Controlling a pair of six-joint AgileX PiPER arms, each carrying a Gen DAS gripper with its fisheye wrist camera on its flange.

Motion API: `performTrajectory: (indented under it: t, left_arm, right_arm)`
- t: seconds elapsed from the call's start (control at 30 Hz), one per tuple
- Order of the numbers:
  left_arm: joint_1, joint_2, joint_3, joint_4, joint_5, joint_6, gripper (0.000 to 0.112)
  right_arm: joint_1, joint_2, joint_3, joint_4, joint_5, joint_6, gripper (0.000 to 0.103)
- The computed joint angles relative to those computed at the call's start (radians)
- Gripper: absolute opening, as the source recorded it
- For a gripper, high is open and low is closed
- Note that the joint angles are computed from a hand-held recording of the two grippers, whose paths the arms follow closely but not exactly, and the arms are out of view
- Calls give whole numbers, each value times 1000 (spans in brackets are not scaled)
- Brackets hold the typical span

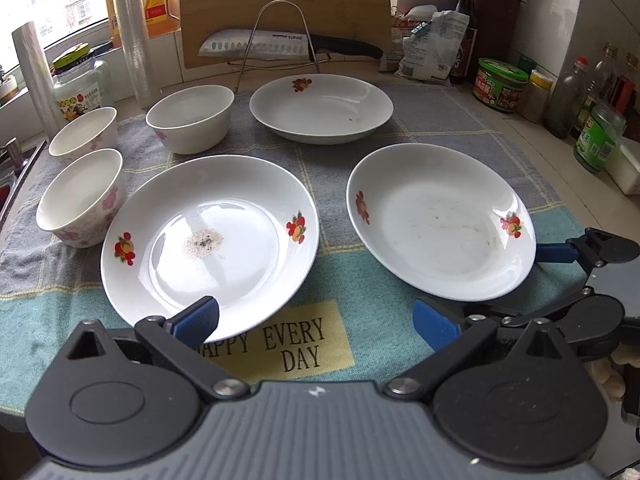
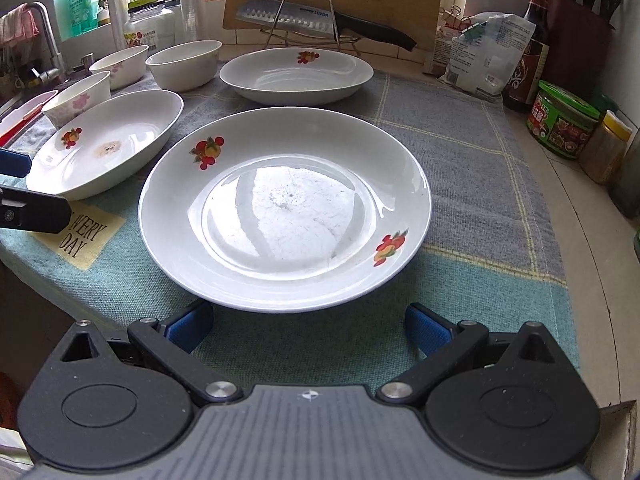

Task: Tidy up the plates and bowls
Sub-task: 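Move the left tool to a deep floral plate and grip its rim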

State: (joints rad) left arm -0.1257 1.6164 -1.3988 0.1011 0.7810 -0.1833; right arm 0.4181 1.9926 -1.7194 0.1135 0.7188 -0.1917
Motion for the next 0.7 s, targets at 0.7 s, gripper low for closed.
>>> performTrajectory:
  t: [0.7]
  left_arm:
    - [44,424,-623,-255,217,404,102]
  right_arm:
    - [-7,-23,105,96,-168,-115,103]
